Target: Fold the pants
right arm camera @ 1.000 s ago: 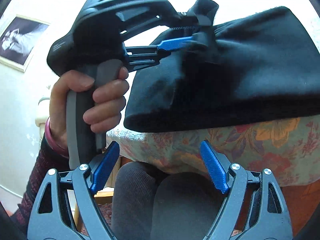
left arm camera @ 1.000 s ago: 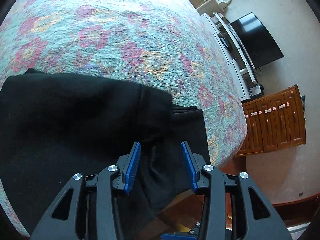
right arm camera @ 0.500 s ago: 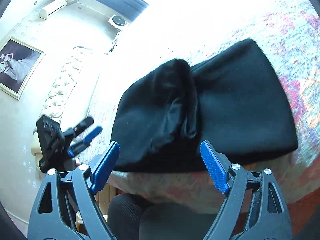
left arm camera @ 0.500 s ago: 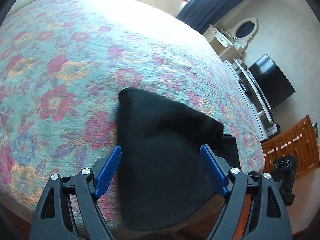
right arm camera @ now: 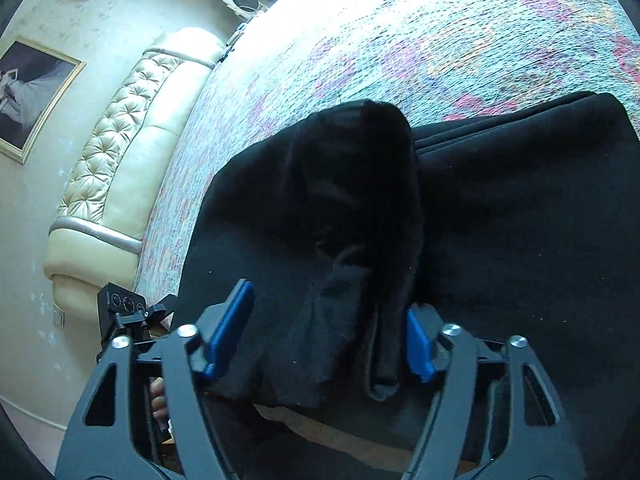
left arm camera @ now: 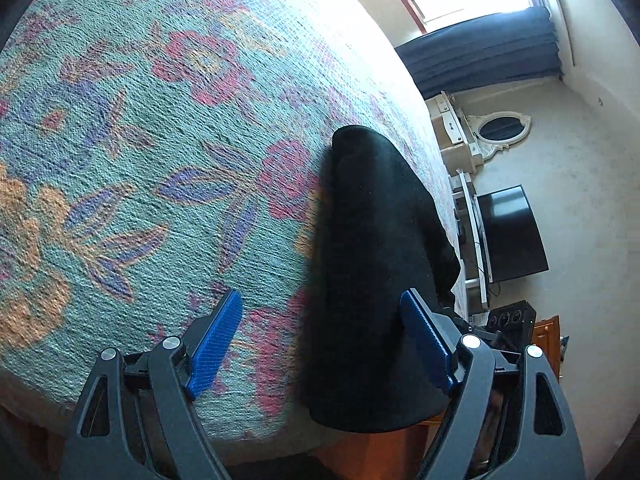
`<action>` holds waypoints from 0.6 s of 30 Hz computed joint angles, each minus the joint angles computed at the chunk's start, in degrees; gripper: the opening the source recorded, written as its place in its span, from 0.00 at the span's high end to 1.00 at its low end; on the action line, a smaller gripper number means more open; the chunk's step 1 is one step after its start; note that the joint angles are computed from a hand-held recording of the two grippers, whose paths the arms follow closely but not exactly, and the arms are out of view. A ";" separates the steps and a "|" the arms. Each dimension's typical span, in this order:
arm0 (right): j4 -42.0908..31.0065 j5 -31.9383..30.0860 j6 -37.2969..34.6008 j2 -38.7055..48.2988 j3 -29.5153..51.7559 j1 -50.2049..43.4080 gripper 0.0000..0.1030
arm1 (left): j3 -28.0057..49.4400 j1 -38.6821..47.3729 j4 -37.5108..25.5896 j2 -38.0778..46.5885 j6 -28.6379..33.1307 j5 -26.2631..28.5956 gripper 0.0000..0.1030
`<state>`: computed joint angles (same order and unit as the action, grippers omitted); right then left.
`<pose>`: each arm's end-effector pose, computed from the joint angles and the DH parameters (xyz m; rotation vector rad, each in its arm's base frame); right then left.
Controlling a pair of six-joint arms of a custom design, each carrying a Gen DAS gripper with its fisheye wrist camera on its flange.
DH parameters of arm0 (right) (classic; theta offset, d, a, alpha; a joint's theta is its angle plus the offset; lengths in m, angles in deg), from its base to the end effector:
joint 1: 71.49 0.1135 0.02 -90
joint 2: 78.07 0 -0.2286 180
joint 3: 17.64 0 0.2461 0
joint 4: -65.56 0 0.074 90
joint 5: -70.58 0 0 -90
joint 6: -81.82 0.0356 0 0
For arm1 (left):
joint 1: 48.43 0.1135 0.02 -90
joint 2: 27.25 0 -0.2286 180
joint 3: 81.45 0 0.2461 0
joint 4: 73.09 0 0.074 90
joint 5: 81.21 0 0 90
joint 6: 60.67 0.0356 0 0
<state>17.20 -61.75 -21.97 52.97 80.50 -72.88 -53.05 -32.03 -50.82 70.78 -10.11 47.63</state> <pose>0.3924 0.0145 0.0531 -0.3738 2.6956 1.0165 0.2044 0.0369 0.0343 -0.8190 2.2399 -1.0003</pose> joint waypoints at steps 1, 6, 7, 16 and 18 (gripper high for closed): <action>0.89 1.21 0.25 -0.07 -0.28 0.44 0.63 | -0.24 -0.08 0.82 0.14 0.04 0.04 0.21; 4.16 -0.22 0.52 -4.42 -4.51 -0.10 0.83 | -0.21 -0.68 0.77 0.00 1.01 0.33 0.19; 5.13 -0.01 -0.09 -6.63 -6.16 -0.24 0.85 | 0.04 -1.12 0.54 -0.07 0.50 0.26 0.19; 6.97 1.31 -4.23 -20.10 -11.90 -5.10 0.87 | 2.53 -8.20 -0.69 -2.28 -4.16 -0.82 0.19; 6.01 1.72 -5.33 -19.71 -10.90 -7.59 0.88 | 3.77 -10.64 -0.97 -2.13 -5.00 -1.80 0.19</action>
